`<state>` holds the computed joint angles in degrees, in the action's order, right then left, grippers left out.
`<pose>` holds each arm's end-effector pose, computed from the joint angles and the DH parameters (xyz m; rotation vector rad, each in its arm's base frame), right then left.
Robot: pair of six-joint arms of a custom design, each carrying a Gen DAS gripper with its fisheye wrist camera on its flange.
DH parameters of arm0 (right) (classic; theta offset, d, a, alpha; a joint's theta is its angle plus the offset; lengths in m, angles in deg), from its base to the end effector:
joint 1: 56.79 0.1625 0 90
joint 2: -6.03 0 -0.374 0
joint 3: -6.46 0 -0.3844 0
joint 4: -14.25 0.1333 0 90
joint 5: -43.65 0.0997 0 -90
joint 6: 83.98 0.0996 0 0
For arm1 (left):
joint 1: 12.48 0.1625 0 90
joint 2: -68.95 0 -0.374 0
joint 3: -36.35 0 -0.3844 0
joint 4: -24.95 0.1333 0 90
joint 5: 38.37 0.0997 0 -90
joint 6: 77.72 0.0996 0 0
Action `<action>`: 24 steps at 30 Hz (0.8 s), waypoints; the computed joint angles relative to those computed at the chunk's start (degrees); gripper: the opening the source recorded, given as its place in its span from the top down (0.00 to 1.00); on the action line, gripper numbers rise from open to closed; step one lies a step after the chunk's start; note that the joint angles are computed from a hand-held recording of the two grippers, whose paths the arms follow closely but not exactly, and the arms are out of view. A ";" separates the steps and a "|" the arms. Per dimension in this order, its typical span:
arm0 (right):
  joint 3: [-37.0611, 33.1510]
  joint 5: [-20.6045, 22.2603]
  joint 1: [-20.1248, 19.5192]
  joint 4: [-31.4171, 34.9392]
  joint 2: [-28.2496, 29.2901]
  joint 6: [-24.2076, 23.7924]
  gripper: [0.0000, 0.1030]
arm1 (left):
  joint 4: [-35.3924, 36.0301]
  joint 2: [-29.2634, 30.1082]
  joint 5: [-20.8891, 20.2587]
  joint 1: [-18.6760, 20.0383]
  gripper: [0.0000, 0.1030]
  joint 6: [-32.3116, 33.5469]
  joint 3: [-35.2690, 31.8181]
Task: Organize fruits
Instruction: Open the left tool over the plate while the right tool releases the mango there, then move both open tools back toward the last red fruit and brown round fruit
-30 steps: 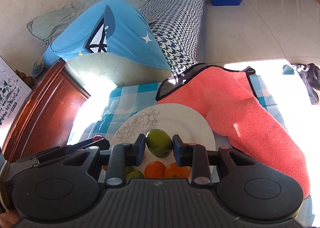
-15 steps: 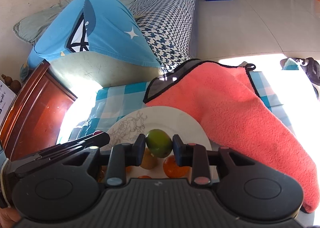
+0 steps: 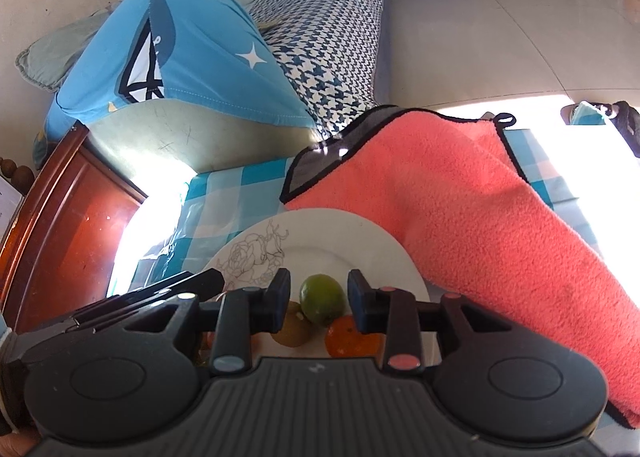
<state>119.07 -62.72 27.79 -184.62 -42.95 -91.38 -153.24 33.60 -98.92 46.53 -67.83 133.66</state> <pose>0.0524 -0.5617 0.1038 -0.1105 -2.5939 1.0315 -0.1596 -0.6198 0.0059 0.7671 2.5192 -0.7285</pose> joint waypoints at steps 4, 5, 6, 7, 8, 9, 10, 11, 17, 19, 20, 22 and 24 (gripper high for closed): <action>0.60 0.87 0.11 0.19 -0.89 0.53 0.67 | -0.67 -1.48 0.89 -0.74 0.56 -0.64 1.54; 0.80 1.00 0.29 0.25 -1.11 0.24 0.67 | -0.97 -1.93 0.83 -0.88 0.55 -0.63 2.08; 1.00 0.93 0.53 0.28 -1.28 -0.14 0.67 | -0.86 -2.47 0.87 -1.05 0.55 -0.71 2.64; 1.26 0.77 0.82 0.21 -1.44 -0.53 0.66 | -0.52 -3.03 1.04 -1.24 0.54 -0.82 3.18; 1.60 0.64 1.08 0.06 -1.62 -0.89 0.66 | -0.27 -3.57 1.32 -1.45 0.53 -0.90 3.75; 2.02 0.54 1.34 -0.14 -1.84 -1.15 0.64 | -0.24 -4.10 1.63 -1.66 0.53 -0.92 4.41; 2.52 0.49 1.58 -0.40 -2.09 -1.33 0.63 | -0.31 -4.90 1.88 -1.88 0.53 -0.95 5.36; 2.95 0.36 1.82 -0.51 -2.33 -1.44 0.63 | -0.26 -5.55 2.02 -2.02 0.53 -1.08 6.10; 5.52 -1.03 3.31 -1.54 -3.49 -2.34 0.62 | 0.10 -10.28 3.13 -2.85 0.53 -2.80 11.52; 6.22 -1.68 3.80 -1.89 -3.61 -2.61 0.62 | 0.19 -12.01 3.42 -3.11 0.53 -3.72 13.52; 6.77 -1.93 4.09 -2.15 -3.69 -2.68 0.62 | 0.09 -12.70 3.39 -3.21 0.53 -4.01 14.37; 7.96 -1.60 4.36 -2.22 -4.16 -2.65 0.62 | 0.05 -14.18 3.62 -3.60 0.53 -4.36 16.26; 9.24 -1.06 4.58 -2.39 -4.65 -2.59 0.62 | -0.08 -15.33 4.06 -4.03 0.53 -4.21 17.89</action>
